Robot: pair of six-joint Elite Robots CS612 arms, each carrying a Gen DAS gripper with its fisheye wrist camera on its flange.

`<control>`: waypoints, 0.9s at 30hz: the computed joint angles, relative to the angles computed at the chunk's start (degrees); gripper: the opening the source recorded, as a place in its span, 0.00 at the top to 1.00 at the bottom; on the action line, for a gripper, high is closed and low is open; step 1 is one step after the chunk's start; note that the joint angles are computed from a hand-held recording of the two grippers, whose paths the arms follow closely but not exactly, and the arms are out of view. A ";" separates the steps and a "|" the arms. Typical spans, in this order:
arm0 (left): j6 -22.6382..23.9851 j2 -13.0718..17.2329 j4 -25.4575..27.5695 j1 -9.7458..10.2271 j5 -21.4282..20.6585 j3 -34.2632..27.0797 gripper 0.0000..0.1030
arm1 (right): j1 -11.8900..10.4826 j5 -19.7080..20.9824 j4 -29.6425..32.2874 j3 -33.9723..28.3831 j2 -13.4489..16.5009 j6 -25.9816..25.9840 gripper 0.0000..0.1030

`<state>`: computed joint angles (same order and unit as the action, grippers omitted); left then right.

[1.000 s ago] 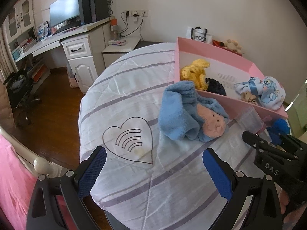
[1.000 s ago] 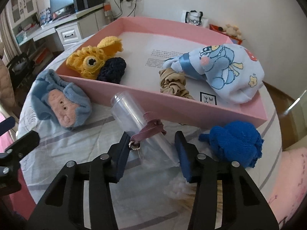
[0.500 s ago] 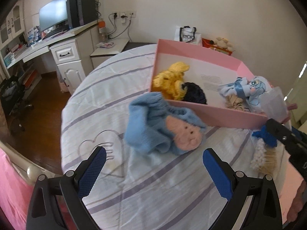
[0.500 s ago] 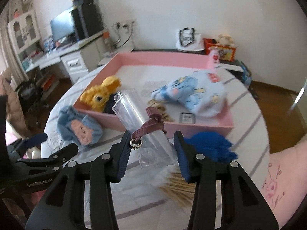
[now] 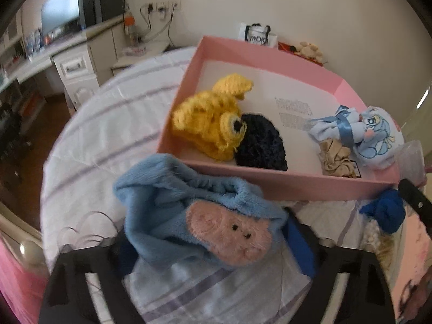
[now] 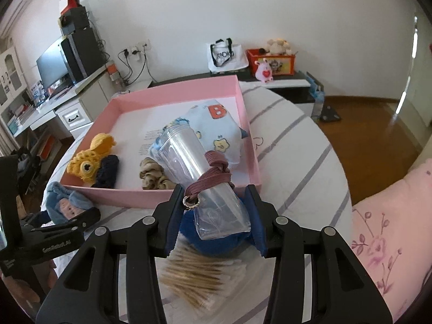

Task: Organize soft objects
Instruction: 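Grasp the blue pig-face towel with the left gripper while the right lifts the bottle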

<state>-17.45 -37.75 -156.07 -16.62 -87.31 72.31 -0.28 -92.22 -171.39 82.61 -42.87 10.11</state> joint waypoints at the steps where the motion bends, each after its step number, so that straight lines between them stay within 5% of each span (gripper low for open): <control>1: -0.05 0.08 -0.85 -0.17 1.83 0.19 0.37 | -0.05 -0.01 0.37 -0.21 0.17 0.08 0.59; 3: -0.10 0.03 -1.51 -0.38 4.12 0.54 0.52 | -0.10 0.06 0.77 -0.53 0.47 0.10 0.59; 9: 1.17 -0.72 -2.99 -0.44 2.82 2.06 0.67 | 0.00 0.04 -0.03 -0.13 0.51 -0.28 0.59; 27: 2.18 -7.30 -11.64 -1.74 5.68 10.97 0.68 | 0.67 1.34 -4.14 3.45 -1.99 -1.89 0.59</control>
<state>-15.27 -45.05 -167.72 -18.36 -81.63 83.27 0.39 -90.87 -175.53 86.05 -44.85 8.22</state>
